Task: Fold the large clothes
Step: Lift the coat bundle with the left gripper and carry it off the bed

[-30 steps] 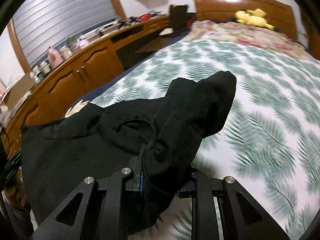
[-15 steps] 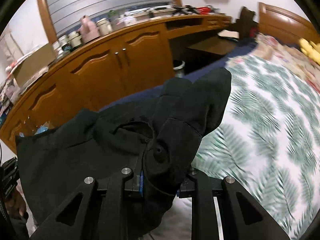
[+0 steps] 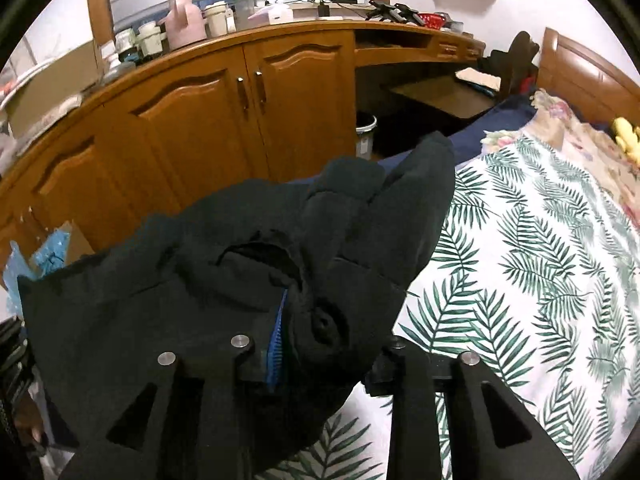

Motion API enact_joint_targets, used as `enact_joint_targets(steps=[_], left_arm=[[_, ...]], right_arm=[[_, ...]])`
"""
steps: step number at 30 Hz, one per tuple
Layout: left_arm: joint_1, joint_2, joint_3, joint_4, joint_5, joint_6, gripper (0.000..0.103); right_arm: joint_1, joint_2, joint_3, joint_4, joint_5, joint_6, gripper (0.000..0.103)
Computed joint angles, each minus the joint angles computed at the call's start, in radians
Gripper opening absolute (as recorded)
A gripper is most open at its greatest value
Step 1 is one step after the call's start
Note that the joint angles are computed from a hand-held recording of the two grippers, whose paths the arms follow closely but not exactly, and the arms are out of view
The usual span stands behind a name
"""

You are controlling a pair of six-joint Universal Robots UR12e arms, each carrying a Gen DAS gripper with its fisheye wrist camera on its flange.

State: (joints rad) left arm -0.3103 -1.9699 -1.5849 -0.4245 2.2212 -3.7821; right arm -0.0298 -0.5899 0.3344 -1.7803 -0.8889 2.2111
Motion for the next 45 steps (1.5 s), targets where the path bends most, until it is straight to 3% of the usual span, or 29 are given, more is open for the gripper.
enact_joint_targets(steps=[2, 4, 8, 10, 13, 14, 15, 17, 19, 21, 23, 26, 31, 36, 45], left_arm=[[0.007, 0.009, -0.009, -0.001, -0.01, -0.016, 0.005], [0.011, 0.014, -0.014, -0.001, -0.013, -0.017, 0.006], [0.009, 0.018, -0.021, -0.017, -0.002, -0.02, 0.007], [0.009, 0.02, -0.022, -0.038, -0.002, -0.036, 0.009], [0.011, 0.029, -0.027, -0.07, -0.009, -0.052, 0.013], [0.008, 0.033, -0.03, -0.077, 0.0, -0.056, 0.019], [0.005, 0.037, -0.034, -0.079, 0.013, -0.059, 0.032], [-0.002, 0.046, -0.047, -0.05, 0.037, -0.053, 0.049], [-0.008, 0.055, -0.056, -0.042, 0.056, -0.06, 0.061], [-0.013, 0.068, -0.067, -0.021, 0.061, -0.063, 0.085], [-0.021, 0.077, -0.072, -0.012, 0.076, -0.063, 0.089], [-0.031, 0.089, -0.077, -0.013, 0.094, -0.076, 0.1], [-0.047, 0.098, -0.074, -0.018, 0.117, -0.077, 0.102], [-0.062, 0.089, -0.046, -0.023, 0.123, -0.085, 0.102], [-0.093, 0.055, 0.017, 0.002, 0.121, -0.034, 0.102]], right_arm=[[-0.006, -0.017, 0.027, -0.01, -0.024, 0.018, 0.048], [-0.002, -0.038, 0.078, -0.101, -0.072, 0.027, 0.049], [-0.01, -0.087, 0.197, -0.234, -0.085, 0.039, 0.05], [-0.024, -0.11, 0.24, -0.214, -0.009, 0.022, 0.05], [-0.04, -0.137, 0.268, -0.064, 0.105, -0.08, 0.05], [-0.038, -0.16, 0.307, -0.066, 0.108, -0.105, 0.05], [-0.036, -0.172, 0.329, -0.057, 0.111, -0.131, 0.05], [-0.033, -0.197, 0.36, 0.036, 0.136, -0.22, 0.05], [-0.027, -0.225, 0.411, 0.066, 0.138, -0.286, 0.05], [-0.016, -0.254, 0.474, 0.073, 0.117, -0.343, 0.05], [-0.007, -0.256, 0.499, 0.076, 0.091, -0.361, 0.05], [0.008, -0.251, 0.539, -0.004, 0.066, -0.31, 0.05], [0.01, -0.299, 0.622, -0.114, 0.058, -0.263, 0.05], [-0.016, -0.361, 0.704, -0.185, 0.102, -0.264, 0.05], [-0.077, -0.422, 0.774, -0.21, 0.181, -0.271, 0.053]])
